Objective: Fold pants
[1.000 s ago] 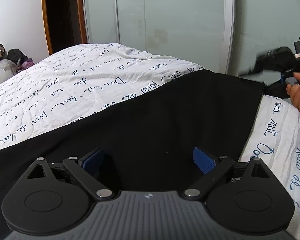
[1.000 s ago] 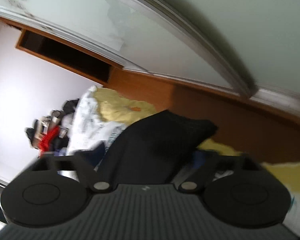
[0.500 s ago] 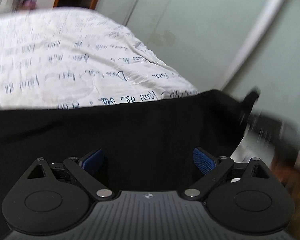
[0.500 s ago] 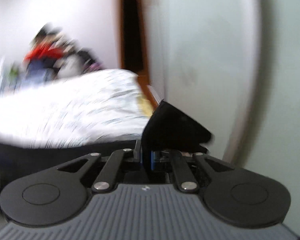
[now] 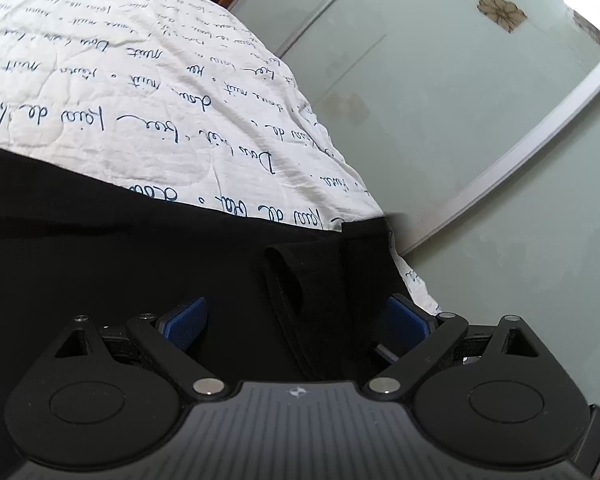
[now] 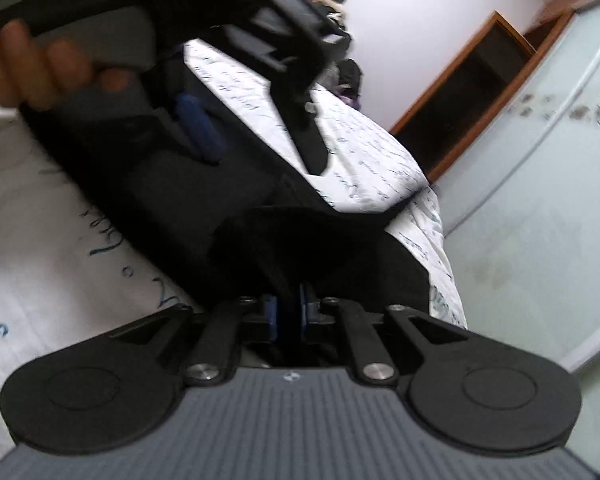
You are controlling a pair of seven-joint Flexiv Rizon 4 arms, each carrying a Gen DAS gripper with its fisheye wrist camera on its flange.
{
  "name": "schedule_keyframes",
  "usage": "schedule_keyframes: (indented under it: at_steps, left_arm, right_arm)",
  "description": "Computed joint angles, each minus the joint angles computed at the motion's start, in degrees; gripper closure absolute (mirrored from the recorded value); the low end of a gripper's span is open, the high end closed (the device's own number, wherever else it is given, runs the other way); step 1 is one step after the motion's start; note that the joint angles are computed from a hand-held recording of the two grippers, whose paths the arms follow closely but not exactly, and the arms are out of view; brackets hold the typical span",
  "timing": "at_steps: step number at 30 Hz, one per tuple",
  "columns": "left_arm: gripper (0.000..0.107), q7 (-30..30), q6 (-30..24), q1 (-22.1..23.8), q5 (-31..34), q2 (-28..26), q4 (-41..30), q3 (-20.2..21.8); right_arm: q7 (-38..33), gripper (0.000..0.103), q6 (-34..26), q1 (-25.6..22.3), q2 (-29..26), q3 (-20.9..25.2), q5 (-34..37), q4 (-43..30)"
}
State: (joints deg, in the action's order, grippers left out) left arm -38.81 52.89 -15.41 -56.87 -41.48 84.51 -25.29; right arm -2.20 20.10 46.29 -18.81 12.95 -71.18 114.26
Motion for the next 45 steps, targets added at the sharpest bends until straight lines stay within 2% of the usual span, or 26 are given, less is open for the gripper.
schedule_keyframes:
  at_steps: [5, 9, 10, 11, 12, 14, 16, 19, 20, 21, 23, 25, 29, 33, 37, 41, 45]
  left_arm:
    - [0.007, -2.83, -3.94, 0.64, -0.84, -1.28, -1.67, -0.39]
    - [0.005, -7.37, -6.68, 0.23, -0.91, -2.7, -3.93, -0.04]
    - [0.005, -8.58, -7.45, 0.06, -0.72, -3.26, -4.81, 0.03]
    - [0.005, -9.8, -7.8, -0.08, -0.74, -3.54, -5.22, 0.1]
    - [0.005, -10.9, -7.89, -0.26, -0.9, -3.78, -5.57, 0.08]
    - [0.005, -11.97, -8.06, -0.47, -1.29, -4.55, -6.53, -0.32]
    - [0.006, -11.51, -8.08, -0.37, -2.26, -5.11, -7.05, -1.21]
    - [0.006, -11.78, -9.4, -0.66, -2.49, -6.21, -8.61, -1.76]
    - [0.009, -12.31, -10.24, -0.85, -1.95, -6.55, -9.31, -1.6]
    - [0.021, -12.72, -10.89, -1.03, -1.56, -6.82, -9.8, -1.49]
    - [0.077, -13.58, -11.66, -1.54, -0.24, -6.98, -10.39, -0.82]
    - [0.095, -14.52, -11.85, -2.26, 2.38, -6.88, -10.87, 0.59]
    - [0.099, -12.33, -9.62, -1.66, 3.5, -5.51, -8.86, 0.83]
    - [0.099, -5.42, -2.82, -0.89, 3.63, -2.22, -5.14, 0.86]
    - [0.099, -1.66, 1.56, 0.17, 5.41, 0.77, -2.16, 2.36]
    - [0.099, -2.46, 4.81, 0.7, 9.62, 2.16, -0.76, 5.02]
    - [0.099, -0.62, 11.32, 1.3, 12.7, 2.84, 1.42, 5.18]
  right_arm:
    - [1.41, 0.073, -2.29, 0.29, -0.38, -0.46, -1.05, 0.17]
    - [-0.32, 0.072, -3.55, 0.83, -2.45, -1.11, -3.46, -1.03]
    - [-1.16, 0.074, -3.66, 0.98, -2.78, -1.25, -3.94, -1.29]
    - [-1.81, 0.085, -3.27, 0.92, -2.95, -1.35, -4.44, -1.26]
    - [-2.07, 0.09, -2.61, 0.76, -2.98, -1.38, -4.64, -1.24]
    - [-1.28, 0.096, -1.68, 0.67, -3.08, -1.5, -4.98, -1.32]
    - [-0.05, 0.097, -2.29, 1.06, -3.02, -1.67, -5.47, -1.26]
    - [6.03, 0.097, -0.07, 0.15, -1.42, -1.74, -7.41, 0.02]
    - [8.22, 0.097, 0.71, -0.28, -0.57, -1.62, -8.07, 0.63]
    - [9.82, 0.097, 1.04, -0.59, -0.07, -1.55, -8.7, 1.0]
    - [13.14, 0.097, 1.92, -1.28, 1.09, -1.16, -9.5, 1.88]
    - [14.85, 0.097, 2.09, -1.61, 1.61, -0.71, -9.36, 2.12]
    - [13.59, 0.097, 1.97, -1.74, 1.0, -0.36, -8.48, 1.48]
    - [11.76, 0.097, 4.14, -1.86, -0.4, -1.14, -10.1, -0.46]
    - [10.63, 0.097, 8.87, -2.15, -2.7, -2.64, -14.14, -3.57]
    - [10.74, 0.097, 15.57, -2.79, -5.63, -4.48, -18.6, -7.09]
    - [10.03, 0.097, 21.6, -3.02, -8.67, -6.2, -21.45, -10.57]
